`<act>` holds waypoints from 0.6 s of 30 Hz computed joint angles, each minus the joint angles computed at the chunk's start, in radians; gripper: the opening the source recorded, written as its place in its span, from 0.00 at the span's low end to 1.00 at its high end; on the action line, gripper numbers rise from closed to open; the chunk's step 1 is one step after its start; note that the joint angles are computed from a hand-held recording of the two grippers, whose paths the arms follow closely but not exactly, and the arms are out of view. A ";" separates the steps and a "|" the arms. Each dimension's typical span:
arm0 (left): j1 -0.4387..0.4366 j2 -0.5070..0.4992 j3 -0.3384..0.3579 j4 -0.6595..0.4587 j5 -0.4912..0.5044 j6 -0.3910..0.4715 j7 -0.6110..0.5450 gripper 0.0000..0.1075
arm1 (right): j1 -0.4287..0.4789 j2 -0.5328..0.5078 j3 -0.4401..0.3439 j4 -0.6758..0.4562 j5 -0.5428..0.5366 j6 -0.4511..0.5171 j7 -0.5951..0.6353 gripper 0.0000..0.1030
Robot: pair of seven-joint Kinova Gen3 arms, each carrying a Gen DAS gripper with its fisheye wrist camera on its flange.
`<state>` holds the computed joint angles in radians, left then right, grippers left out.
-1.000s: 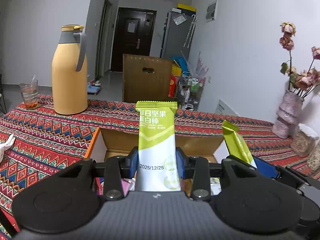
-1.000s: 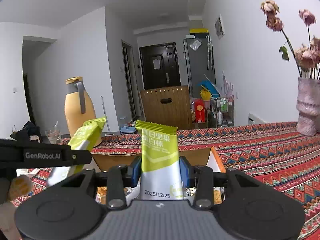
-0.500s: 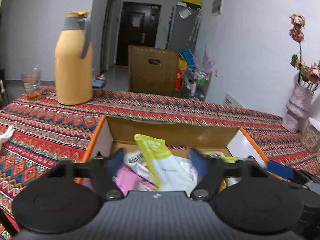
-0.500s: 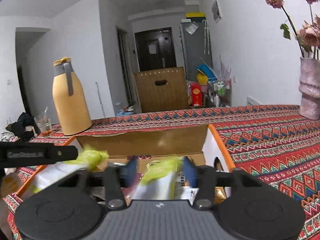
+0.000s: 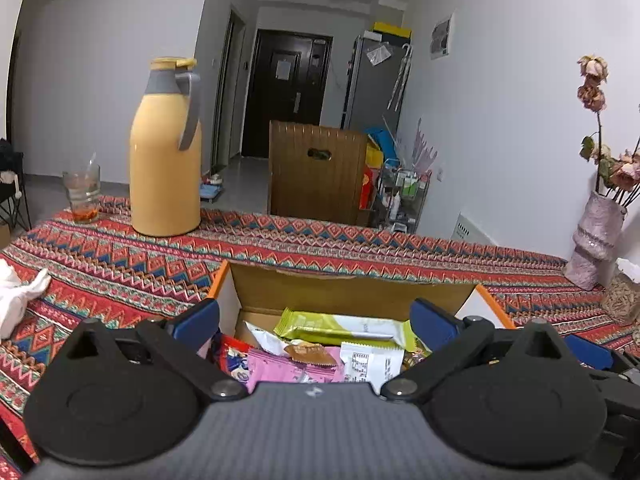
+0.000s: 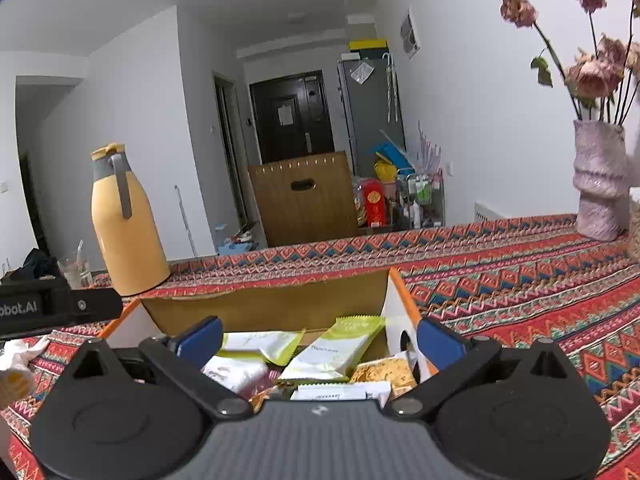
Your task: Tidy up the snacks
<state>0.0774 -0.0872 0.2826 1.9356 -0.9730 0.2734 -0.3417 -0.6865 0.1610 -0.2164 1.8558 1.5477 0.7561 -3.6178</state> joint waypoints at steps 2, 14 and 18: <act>0.003 -0.029 -0.008 0.016 0.025 -0.008 -0.030 0.96 | -0.011 -0.017 -0.008 0.010 -0.006 0.023 0.009 1.00; 0.113 -0.230 -0.131 0.174 0.322 -0.010 -0.403 0.96 | -0.072 -0.148 -0.114 0.128 -0.161 0.120 0.074 1.00; 0.162 -0.289 -0.178 0.232 0.405 0.013 -0.496 0.96 | -0.096 -0.184 -0.155 0.169 -0.235 0.149 0.086 1.00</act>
<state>0.2392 -0.3761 0.1046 2.1678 -0.5680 0.2864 -0.8380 -0.7822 -0.0232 -0.3712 2.0247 1.3130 0.9052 -3.5322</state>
